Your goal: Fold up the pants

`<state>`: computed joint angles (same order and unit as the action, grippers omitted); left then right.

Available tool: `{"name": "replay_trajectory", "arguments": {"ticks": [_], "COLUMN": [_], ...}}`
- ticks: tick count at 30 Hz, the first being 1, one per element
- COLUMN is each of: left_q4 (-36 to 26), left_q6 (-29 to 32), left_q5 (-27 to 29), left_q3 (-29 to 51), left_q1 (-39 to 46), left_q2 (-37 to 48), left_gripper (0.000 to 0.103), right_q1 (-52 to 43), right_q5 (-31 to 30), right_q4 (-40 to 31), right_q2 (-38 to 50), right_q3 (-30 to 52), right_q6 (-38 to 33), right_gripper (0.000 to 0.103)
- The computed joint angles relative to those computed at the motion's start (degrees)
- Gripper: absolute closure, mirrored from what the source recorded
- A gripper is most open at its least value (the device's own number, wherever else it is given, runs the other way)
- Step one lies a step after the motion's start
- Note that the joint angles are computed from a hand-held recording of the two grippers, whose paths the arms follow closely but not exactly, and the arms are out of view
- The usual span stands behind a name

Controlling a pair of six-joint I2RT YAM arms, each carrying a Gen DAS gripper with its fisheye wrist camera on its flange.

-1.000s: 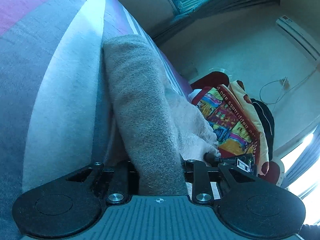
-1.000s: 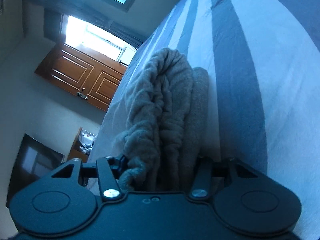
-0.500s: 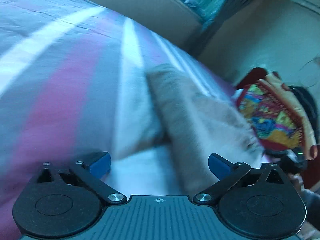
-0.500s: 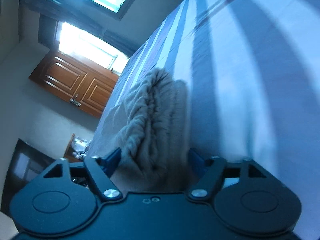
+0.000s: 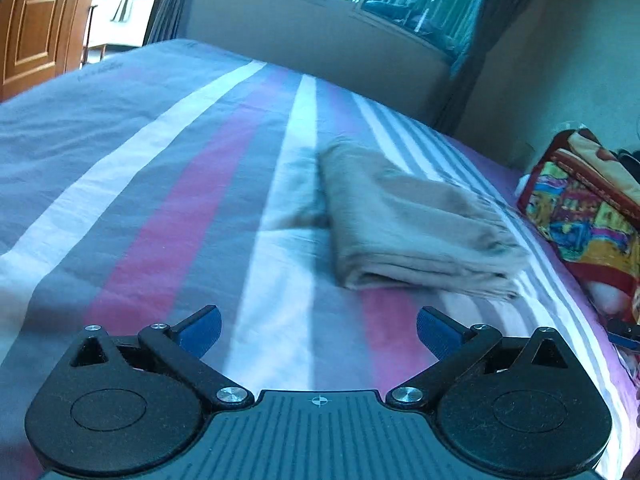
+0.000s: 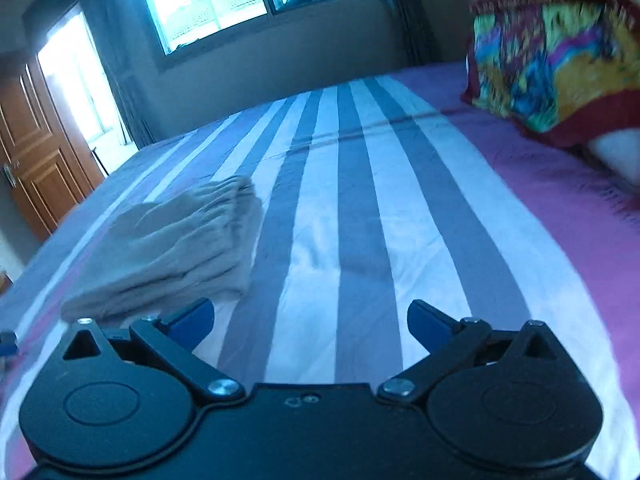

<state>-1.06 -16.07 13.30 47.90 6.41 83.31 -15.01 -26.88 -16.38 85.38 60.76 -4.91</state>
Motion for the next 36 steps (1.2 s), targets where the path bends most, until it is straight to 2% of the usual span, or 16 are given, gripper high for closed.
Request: {"name": "replay_trajectory", "arguments": {"ticks": [5, 9, 14, 16, 20, 22, 24, 26, 28, 36], "left_q4": [-7.7, -16.21, -23.48, -25.99, -28.61, -28.62, -28.85, -28.88, -28.94, -27.4], "left_q6": [-0.94, -2.2, -3.37, -4.7, -6.19, -6.37, -6.96, -8.19, -9.38, -12.53], "left_q5": [-5.87, -9.87, -16.76, -19.5, -26.88, -32.09, -34.81, -35.8, -36.73, -38.85], "left_q3": [-3.5, -3.22, -1.62, -0.79, 0.27, 0.17, 0.1, -0.37, -0.78, -2.86], "left_q1": [-4.39, -7.91, -14.52, -17.94, -27.41, -32.61, -35.77, -37.57, -39.23, -44.23], "left_q2": [-14.19, -25.83, -34.35, -37.0, -39.51, -39.25, -38.2, -37.72, -37.42, -36.59], "left_gripper": [0.0, 0.0, 0.0, 0.0, 0.0, 0.0, 0.0, 0.0, 0.0, 0.0], "right_q1": [0.95, 0.8, 1.54, 2.95, 8.13, 12.03, 16.02, 21.89, 24.61, 29.9], "right_q5": [2.44, 3.93, 1.82, 2.73, 5.55, 8.71, 12.05, 19.61, 22.8, 26.09], "right_q4": [-1.95, -7.77, -12.56, -13.92, -17.18, -17.33, -17.4, -18.03, -18.43, -19.51], "right_q2": [-12.29, -21.34, -29.64, -32.41, -37.46, -40.04, -41.76, -42.67, -43.3, -44.37], "right_q3": [-6.28, -5.46, -4.42, -4.6, -5.18, -6.89, -8.9, -10.36, -11.43, -12.56], "right_q6": [1.05, -0.21, 0.8, 1.93, 3.97, 5.5, 5.91, 6.32, 6.65, 7.64], "right_gripper": [0.001, 0.001, 0.001, 0.001, 0.001, 0.001, 0.001, 0.001, 0.001, 0.001]}}
